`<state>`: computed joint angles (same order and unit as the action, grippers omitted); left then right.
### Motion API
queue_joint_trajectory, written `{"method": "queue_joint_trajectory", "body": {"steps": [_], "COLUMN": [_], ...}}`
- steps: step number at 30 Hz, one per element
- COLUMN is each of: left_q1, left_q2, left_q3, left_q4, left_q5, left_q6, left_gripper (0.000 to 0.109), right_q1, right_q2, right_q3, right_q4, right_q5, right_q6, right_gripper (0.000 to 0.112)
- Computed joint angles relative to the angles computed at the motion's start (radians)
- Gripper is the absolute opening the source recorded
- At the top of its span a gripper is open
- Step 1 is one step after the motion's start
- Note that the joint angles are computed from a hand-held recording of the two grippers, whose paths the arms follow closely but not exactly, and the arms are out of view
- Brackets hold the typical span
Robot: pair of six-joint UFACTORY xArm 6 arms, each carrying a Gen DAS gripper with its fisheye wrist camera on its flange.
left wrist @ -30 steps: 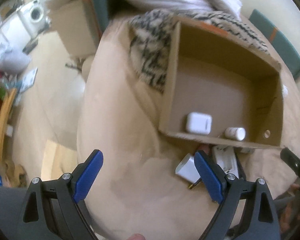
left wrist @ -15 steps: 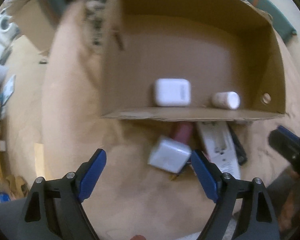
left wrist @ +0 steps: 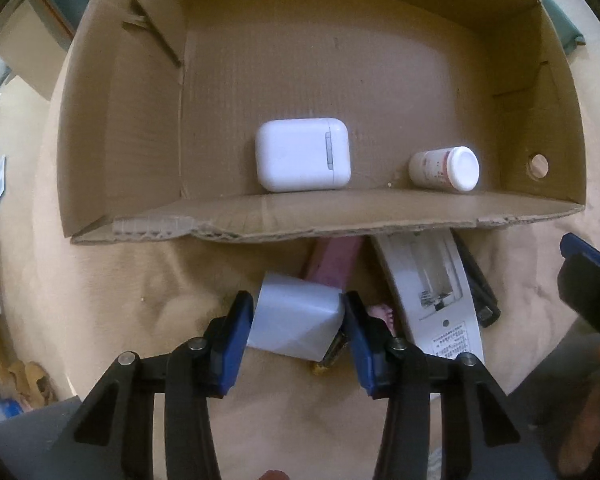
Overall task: Organize rigid objects
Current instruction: 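Grasp the white charger plug from the pile with the left tool, then grasp the white remote holder with the right tool while the left tool holds the plug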
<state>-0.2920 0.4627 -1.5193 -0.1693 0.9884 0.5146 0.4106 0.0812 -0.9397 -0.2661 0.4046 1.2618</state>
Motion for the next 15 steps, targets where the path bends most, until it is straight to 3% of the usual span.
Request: {"method": "queue_joint_trajectory", "body": {"steps": [3, 7, 9, 10, 15], "left_q1": [0.004, 0.038, 0.064, 0.076, 0.102], "left_q2": [-0.003, -0.006, 0.004, 0.017, 0.057], "left_q3": [-0.008, -0.030, -0.063, -0.089, -0.161], "left_q4": [-0.006, 0.003, 0.013, 0.011, 0.045], "left_q5": [0.012, 0.036, 0.077, 0.110, 0.164], "left_q6": [-0.005, -0.047, -0.078, -0.092, -0.120], "left_gripper": [0.040, 0.039, 0.039, 0.039, 0.039], "right_q1": [0.004, 0.024, 0.036, 0.041, 0.064], "right_q2": [0.007, 0.036, 0.062, 0.079, 0.182], "right_q3": [0.008, 0.014, -0.014, -0.036, -0.175], "right_q4": [0.081, 0.349, 0.436, 0.442, 0.373], "right_q5": [-0.027, -0.086, -0.075, -0.055, 0.081], "right_q6": [-0.071, -0.302, -0.401, -0.423, -0.461], "right_gripper": [0.103, 0.103, 0.091, 0.082, 0.073]}}
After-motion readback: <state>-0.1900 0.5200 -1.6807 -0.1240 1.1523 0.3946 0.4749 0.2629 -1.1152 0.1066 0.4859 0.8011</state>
